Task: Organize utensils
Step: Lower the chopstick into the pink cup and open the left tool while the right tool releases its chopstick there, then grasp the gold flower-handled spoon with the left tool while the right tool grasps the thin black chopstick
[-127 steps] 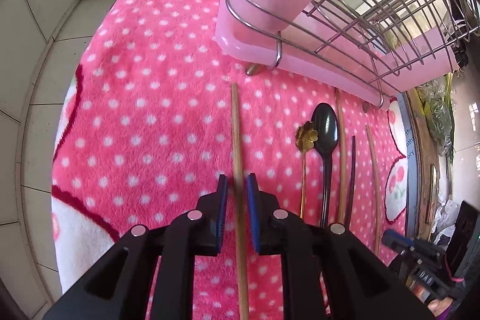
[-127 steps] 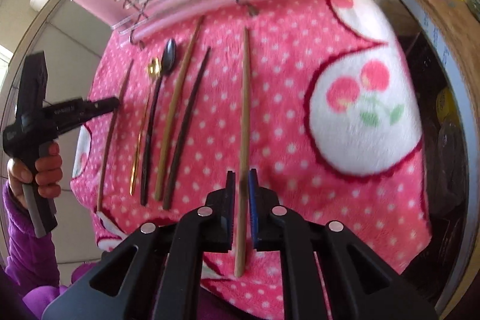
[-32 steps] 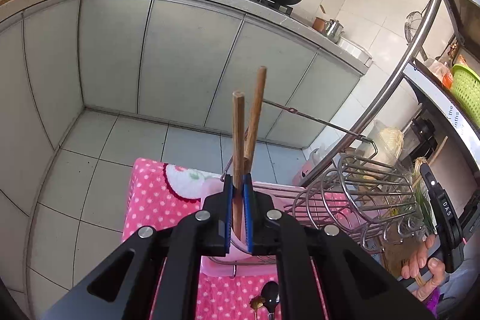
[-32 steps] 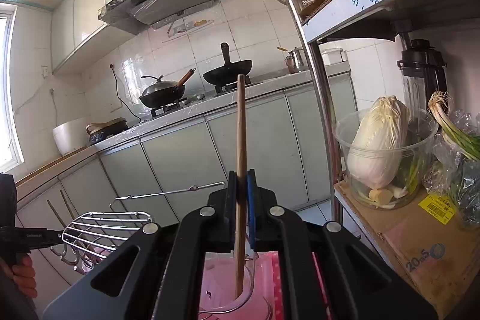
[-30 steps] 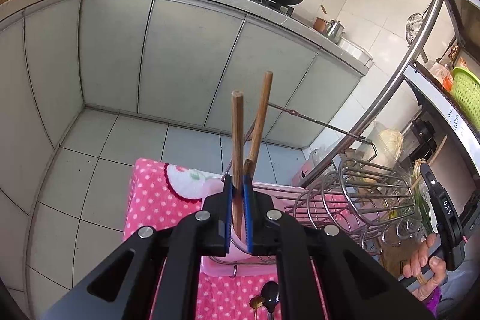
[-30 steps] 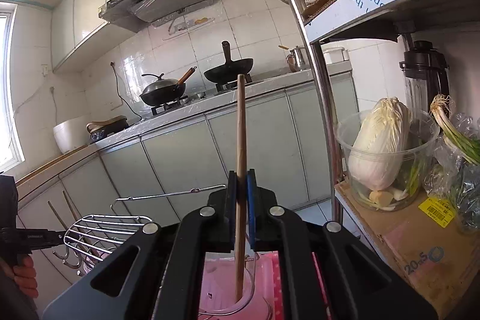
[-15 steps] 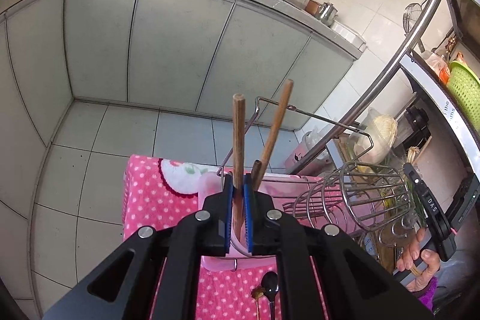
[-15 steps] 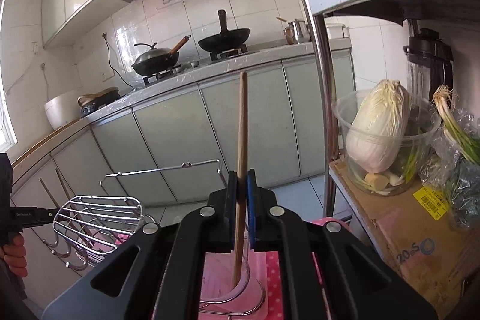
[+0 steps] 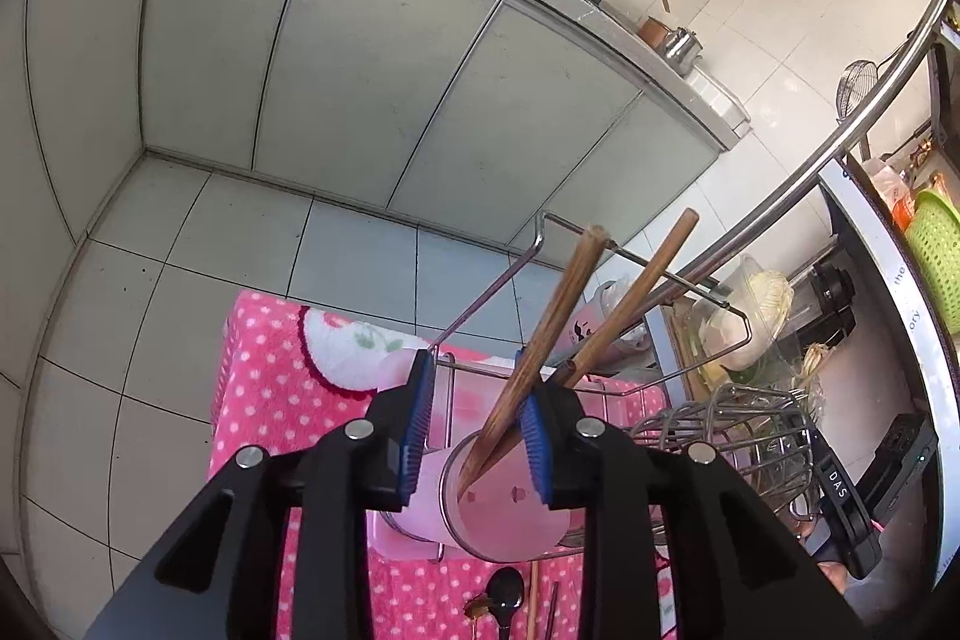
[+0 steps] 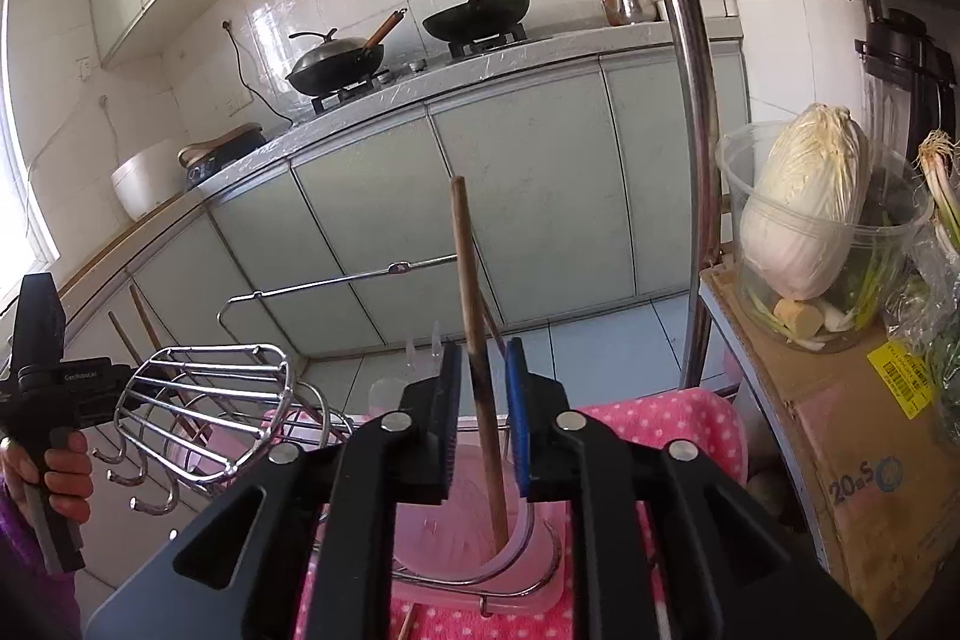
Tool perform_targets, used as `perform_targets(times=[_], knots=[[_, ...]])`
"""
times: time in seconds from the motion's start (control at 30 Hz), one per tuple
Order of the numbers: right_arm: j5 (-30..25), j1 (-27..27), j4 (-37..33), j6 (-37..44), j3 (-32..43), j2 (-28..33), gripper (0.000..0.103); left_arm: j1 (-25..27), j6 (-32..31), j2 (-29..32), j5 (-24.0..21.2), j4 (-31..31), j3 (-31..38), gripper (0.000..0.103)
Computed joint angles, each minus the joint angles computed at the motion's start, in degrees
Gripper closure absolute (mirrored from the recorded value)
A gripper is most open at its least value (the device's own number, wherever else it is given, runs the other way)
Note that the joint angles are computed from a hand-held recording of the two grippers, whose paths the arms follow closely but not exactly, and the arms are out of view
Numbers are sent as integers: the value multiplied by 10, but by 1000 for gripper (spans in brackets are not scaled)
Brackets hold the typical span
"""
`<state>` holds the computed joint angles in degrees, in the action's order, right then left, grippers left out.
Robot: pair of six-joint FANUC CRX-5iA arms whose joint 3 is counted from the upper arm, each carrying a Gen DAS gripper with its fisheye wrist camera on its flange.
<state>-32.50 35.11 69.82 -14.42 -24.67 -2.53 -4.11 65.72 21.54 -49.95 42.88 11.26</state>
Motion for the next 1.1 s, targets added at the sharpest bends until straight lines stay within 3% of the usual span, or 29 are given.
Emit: perform_targets(times=[0.1, 0.53, 0.87, 0.97, 1.1], knots=[[-10, 9, 11, 7, -8, -13, 73, 3, -24, -22, 23, 14, -28, 72], [-91, 97, -5, -42, -82, -87, 73, 21, -98, -118, 34, 64, -157, 72], [-66, 172, -141, -30, -108, -75, 73, -2, -125, -167, 5, 7, -250, 72], [-58, 185, -177, -22, -105, -61, 73, -18, -113, -156, -3, -18, -264, 72], [-37, 194, -240, -10, -107, -53, 73, -34, -86, -119, -35, -50, -253, 80]])
